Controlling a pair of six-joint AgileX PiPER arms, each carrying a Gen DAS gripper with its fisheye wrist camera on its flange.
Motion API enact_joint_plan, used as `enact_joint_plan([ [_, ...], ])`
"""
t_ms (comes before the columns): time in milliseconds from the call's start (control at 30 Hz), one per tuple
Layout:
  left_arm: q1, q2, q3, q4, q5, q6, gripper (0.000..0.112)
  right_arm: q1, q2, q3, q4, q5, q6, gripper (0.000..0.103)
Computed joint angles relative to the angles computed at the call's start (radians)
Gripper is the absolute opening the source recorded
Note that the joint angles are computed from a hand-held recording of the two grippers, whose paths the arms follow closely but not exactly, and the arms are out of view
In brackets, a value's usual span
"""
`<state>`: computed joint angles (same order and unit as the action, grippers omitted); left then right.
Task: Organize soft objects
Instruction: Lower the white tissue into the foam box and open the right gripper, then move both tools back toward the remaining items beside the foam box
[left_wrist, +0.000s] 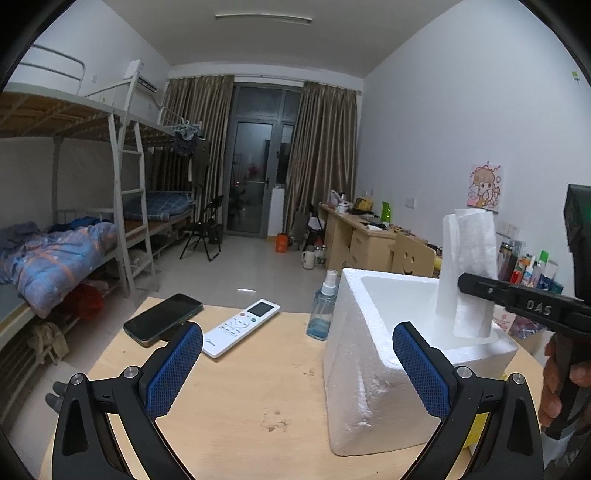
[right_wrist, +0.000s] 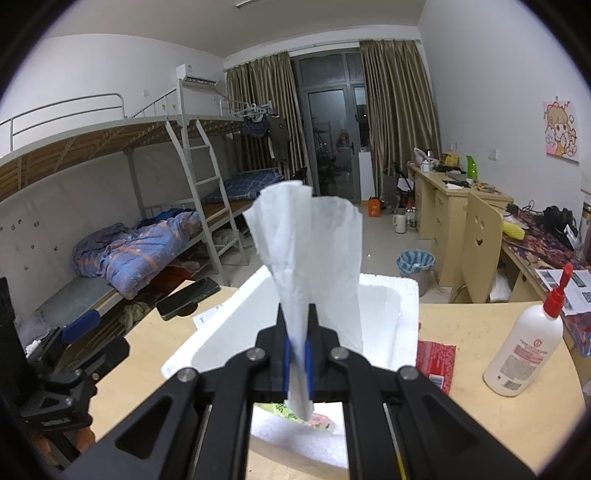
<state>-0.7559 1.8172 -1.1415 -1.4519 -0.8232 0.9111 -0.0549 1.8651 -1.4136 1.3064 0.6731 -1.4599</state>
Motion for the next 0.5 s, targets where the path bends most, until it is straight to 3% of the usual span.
enact_joint_plan([
  [100, 0.005, 0.003, -0.008, -0.015, 0.023, 0.008, 0.103, 0.01, 0.009, -0.01, -0.024, -0.016, 0.024, 0.011],
  [200, -0.001, 0.012, -0.017, -0.022, 0.017, 0.02, 0.103, 0.017, 0.009, -0.007, -0.031, -0.031, 0.037, 0.039],
  [267, -0.004, 0.014, -0.017, -0.021, 0.018, 0.028, 0.103, 0.01, 0.005, 0.004, -0.001, -0.027, 0.014, 0.069],
  [333, -0.016, 0.014, -0.016, -0.022, 0.003, 0.031, 0.103, 0.001, -0.01, 0.032, 0.06, -0.035, -0.035, 0.075],
  [500, -0.021, 0.021, -0.023, -0.025, 0.001, 0.046, 0.103, -0.016, -0.02, 0.042, 0.09, -0.014, -0.058, 0.076],
])
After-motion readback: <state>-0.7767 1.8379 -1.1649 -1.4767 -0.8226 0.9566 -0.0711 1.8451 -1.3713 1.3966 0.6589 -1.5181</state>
